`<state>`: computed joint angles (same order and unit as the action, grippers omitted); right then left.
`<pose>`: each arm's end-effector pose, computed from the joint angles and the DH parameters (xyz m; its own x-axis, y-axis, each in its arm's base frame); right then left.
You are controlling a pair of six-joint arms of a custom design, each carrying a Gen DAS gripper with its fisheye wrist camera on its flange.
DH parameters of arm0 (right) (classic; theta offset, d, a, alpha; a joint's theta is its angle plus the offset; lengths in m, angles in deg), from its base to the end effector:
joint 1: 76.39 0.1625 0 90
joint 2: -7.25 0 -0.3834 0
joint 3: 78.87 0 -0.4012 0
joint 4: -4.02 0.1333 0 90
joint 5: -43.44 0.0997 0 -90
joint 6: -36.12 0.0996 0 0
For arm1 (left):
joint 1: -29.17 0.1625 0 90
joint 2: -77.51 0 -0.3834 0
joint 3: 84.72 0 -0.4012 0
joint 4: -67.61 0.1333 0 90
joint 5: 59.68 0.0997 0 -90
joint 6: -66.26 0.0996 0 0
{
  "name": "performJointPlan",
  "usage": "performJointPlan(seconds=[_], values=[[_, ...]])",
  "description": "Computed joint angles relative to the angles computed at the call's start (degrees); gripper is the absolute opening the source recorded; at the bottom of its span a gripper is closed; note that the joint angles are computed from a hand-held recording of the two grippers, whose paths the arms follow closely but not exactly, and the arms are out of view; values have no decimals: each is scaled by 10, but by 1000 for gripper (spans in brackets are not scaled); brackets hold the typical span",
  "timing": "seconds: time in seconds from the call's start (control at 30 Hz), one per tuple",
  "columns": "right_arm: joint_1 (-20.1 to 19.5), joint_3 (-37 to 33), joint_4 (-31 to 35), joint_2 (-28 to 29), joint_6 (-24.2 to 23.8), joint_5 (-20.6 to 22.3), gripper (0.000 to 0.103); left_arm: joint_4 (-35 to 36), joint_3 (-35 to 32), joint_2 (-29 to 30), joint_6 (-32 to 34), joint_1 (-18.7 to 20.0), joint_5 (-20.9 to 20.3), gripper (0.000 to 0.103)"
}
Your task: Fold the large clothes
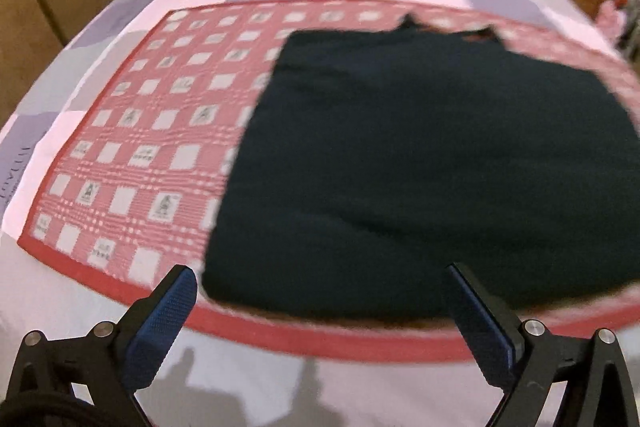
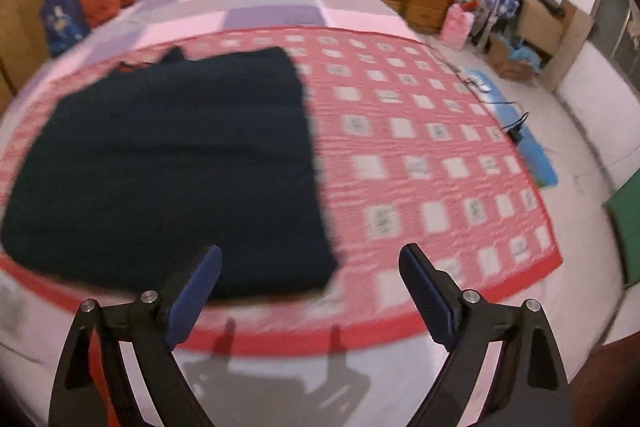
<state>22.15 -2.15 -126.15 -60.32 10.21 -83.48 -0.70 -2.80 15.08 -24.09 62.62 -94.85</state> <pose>0.1720 -0.6505 0.4362 -0.6969 -0.2017 0.6882 -0.4800 0.8442 -0.2386 -0.3764 -0.5060 0.2597 -0.6288 -0.4196 -0.6547 0.1277 0.7747 -0.6193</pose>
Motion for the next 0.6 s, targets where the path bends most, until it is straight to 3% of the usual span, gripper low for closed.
performJointPlan(seconds=[0.13, 0.23, 0.3, 0.4, 0.6], values=[[60, 15, 158, -50, 152, 27, 92, 100, -93, 38, -56, -44, -54, 102], [106, 13, 266, -75, 242, 35, 92, 73, -104, 28, -56, -74, -97, 102], [134, 10, 313, -87, 275, 34, 92, 83, -126, 36, -66, -88, -125, 102], [170, 6, 355, -98, 296, 21, 93, 125, -170, 63, -84, -104, -149, 102], [213, -29, 405, -99, 287, 17, 100, 118, -208, 88, -62, -122, -169, 102]])
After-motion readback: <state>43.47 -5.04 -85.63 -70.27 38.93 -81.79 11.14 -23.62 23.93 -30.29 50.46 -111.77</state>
